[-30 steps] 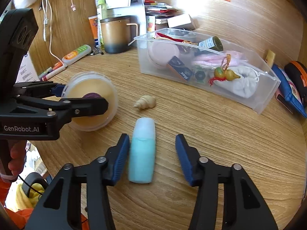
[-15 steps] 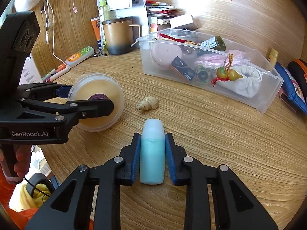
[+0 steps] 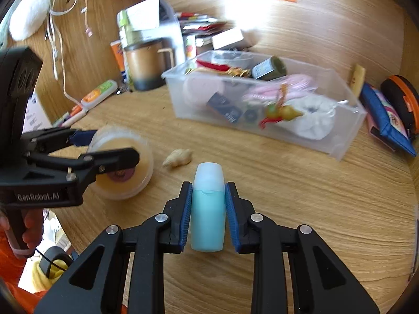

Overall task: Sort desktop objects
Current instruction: 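Carry the clear container and light-blue bottle over the clear box with both grippers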

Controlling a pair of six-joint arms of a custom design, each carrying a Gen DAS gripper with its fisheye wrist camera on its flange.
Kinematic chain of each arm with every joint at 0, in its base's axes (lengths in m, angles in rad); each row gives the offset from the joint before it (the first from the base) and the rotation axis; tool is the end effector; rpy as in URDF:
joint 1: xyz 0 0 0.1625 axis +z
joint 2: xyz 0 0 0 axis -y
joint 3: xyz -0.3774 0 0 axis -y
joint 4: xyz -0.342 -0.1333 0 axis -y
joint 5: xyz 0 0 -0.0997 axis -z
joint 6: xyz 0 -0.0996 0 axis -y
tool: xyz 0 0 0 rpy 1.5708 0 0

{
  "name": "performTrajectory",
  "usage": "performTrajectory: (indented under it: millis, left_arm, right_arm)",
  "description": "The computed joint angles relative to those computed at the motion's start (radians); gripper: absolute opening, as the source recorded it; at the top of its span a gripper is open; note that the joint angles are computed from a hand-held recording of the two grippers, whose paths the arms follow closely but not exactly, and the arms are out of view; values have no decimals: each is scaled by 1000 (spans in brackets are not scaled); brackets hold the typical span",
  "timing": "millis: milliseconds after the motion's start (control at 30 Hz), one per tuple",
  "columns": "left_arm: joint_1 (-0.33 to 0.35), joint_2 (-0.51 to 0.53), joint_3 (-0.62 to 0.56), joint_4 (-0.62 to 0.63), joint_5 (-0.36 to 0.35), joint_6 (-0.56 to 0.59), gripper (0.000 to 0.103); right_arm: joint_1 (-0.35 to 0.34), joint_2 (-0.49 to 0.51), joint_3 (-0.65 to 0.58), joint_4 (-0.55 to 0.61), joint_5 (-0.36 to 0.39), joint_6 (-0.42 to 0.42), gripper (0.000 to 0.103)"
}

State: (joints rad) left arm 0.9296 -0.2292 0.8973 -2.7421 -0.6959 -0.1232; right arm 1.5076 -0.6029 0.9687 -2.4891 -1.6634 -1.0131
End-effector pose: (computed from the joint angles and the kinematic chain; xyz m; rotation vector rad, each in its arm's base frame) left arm -0.2830 -0.7298 0.0285 0.3264 2.3268 -0.9633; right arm 0.0754 -0.7735 0.2221 1.2116 -2.4343 0.5973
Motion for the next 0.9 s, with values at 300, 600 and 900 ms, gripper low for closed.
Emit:
performTrajectory:
  millis: [300, 600, 900]
  left_arm:
    - [-10, 32, -75, -5, 5, 37, 65]
    - [-18, 62, -146, 0, 15, 74, 65]
    - [-27, 103, -255, 23, 36, 128, 65]
  right_arm:
    - [5, 10, -72, 4, 19, 9, 23]
    - [8, 34, -140, 36, 27, 17, 23]
    - [20, 64, -233, 78, 33, 25, 23]
